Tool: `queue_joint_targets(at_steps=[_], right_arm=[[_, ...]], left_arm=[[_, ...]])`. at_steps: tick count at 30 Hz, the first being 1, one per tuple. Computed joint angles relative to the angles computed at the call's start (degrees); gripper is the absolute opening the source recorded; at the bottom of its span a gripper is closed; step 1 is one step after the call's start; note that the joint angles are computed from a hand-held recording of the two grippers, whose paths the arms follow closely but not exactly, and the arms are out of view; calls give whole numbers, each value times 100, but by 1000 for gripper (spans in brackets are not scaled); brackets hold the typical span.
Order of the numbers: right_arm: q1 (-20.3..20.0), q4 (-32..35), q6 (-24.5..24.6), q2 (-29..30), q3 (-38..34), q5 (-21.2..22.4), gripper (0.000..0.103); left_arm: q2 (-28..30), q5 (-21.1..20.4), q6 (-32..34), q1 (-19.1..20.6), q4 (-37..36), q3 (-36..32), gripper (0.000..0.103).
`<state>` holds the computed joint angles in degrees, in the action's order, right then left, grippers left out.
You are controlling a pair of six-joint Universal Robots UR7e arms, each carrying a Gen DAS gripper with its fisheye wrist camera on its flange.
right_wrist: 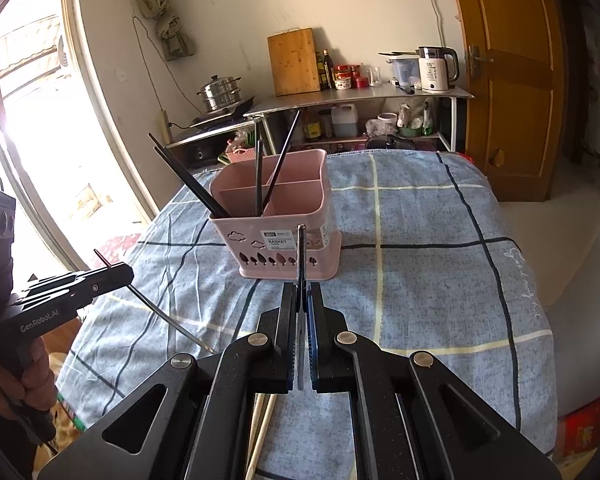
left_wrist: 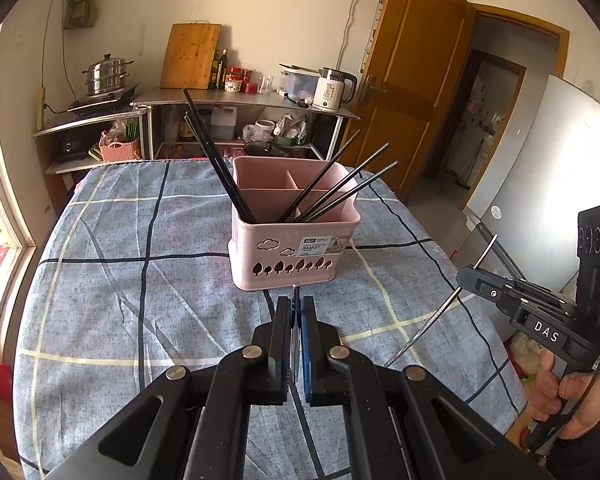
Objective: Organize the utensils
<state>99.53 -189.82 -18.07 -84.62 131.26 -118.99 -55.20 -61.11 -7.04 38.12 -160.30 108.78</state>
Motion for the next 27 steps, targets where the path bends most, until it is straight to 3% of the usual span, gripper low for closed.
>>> queue_joint_targets(at_steps=[10,27], right_arm=[[156,44,5,239,-311,147,5],[262,406,-253,1064,-1573,510,5]], left_arm=[[60,-78,49,86,122,-378,4],[648,-101,387,263,357,-1949,4]])
